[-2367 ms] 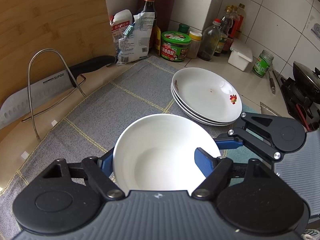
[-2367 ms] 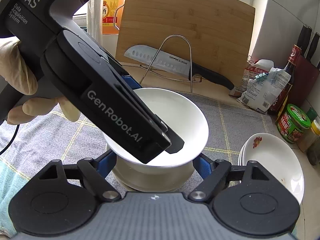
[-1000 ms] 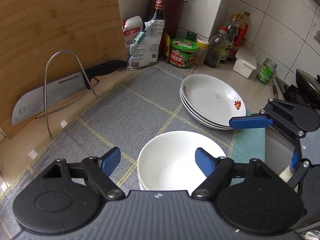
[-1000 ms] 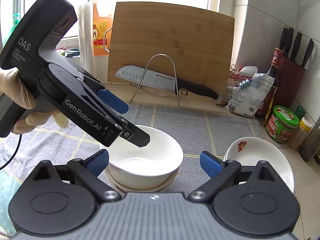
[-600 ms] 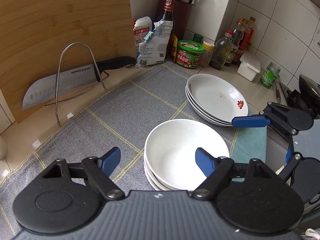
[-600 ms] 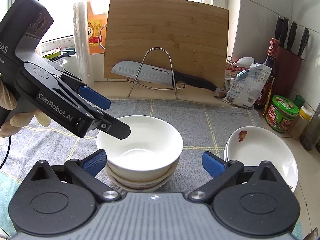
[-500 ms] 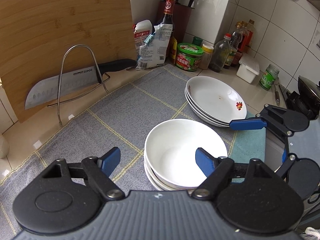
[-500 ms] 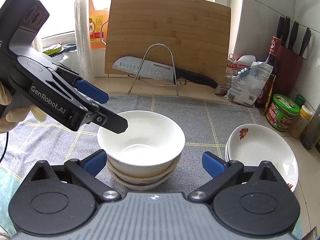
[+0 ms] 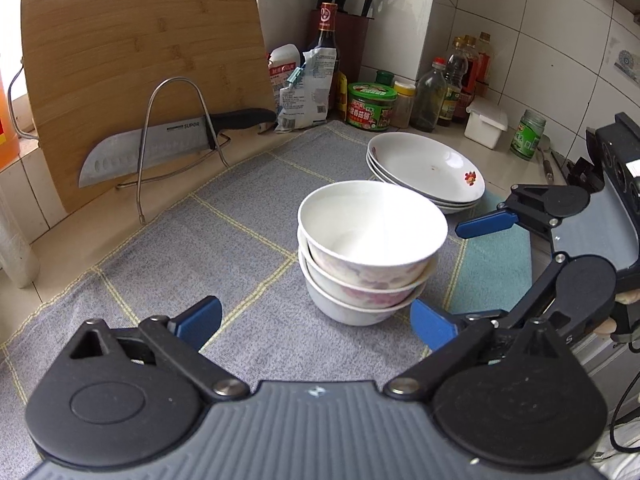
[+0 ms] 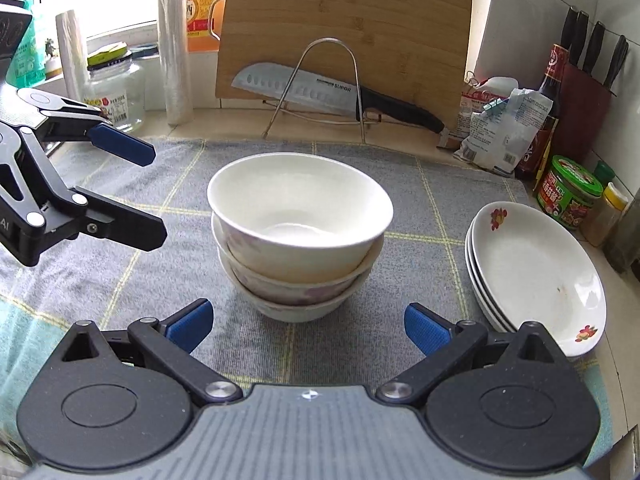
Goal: Organize plates and bowls
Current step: 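Grasp the three-bowl stack from opposite sides with both grippers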
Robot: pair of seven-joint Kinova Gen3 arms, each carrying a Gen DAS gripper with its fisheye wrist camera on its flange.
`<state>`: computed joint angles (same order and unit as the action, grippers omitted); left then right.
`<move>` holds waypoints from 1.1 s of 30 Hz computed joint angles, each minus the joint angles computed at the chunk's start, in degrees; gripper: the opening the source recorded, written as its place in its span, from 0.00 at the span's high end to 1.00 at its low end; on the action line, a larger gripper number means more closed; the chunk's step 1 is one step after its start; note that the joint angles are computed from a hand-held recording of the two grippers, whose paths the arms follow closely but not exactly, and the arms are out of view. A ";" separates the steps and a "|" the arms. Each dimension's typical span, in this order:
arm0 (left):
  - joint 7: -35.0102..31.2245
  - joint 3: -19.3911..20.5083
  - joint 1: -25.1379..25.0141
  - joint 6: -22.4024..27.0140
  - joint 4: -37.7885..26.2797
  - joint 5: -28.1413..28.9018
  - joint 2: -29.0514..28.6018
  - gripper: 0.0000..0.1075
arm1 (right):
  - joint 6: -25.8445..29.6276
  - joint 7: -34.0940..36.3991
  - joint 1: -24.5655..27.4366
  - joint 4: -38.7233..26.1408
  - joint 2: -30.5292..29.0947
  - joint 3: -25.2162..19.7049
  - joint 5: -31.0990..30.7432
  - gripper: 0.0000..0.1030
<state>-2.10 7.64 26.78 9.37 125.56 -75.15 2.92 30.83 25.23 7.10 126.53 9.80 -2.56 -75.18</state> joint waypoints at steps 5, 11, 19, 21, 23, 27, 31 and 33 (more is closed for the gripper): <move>6.52 -1.15 3.02 1.10 -0.34 -3.79 3.81 0.07 | -1.60 -0.93 0.52 -1.57 3.97 -0.81 4.69 0.00; 10.79 -2.05 8.35 8.66 -5.21 0.11 10.09 0.07 | 4.85 -3.25 3.84 -11.12 11.22 -2.42 15.41 0.00; 12.01 -5.11 17.34 20.32 -12.71 9.09 17.17 0.07 | 18.06 -6.28 8.26 -24.73 18.80 -5.75 29.56 0.00; 10.25 -4.89 17.86 22.08 -13.77 10.35 17.97 0.05 | 19.36 -5.53 9.11 -25.82 19.51 -6.90 30.72 0.00; 6.91 -4.70 18.43 24.10 -15.15 12.00 18.83 0.05 | 19.42 -5.96 9.15 -26.13 19.54 -7.37 31.46 0.00; 6.18 -5.90 18.83 22.26 -14.51 11.41 18.51 0.05 | 19.45 -4.70 10.39 -26.05 20.01 -8.62 30.78 0.00; 3.23 -6.55 17.37 18.01 -13.21 9.67 17.85 0.05 | 18.12 -5.23 10.33 -24.93 19.38 -8.55 30.02 0.00; 0.62 -6.88 16.33 15.15 -12.46 9.12 17.40 0.05 | 17.71 -5.37 10.38 -24.57 19.19 -8.61 29.76 0.00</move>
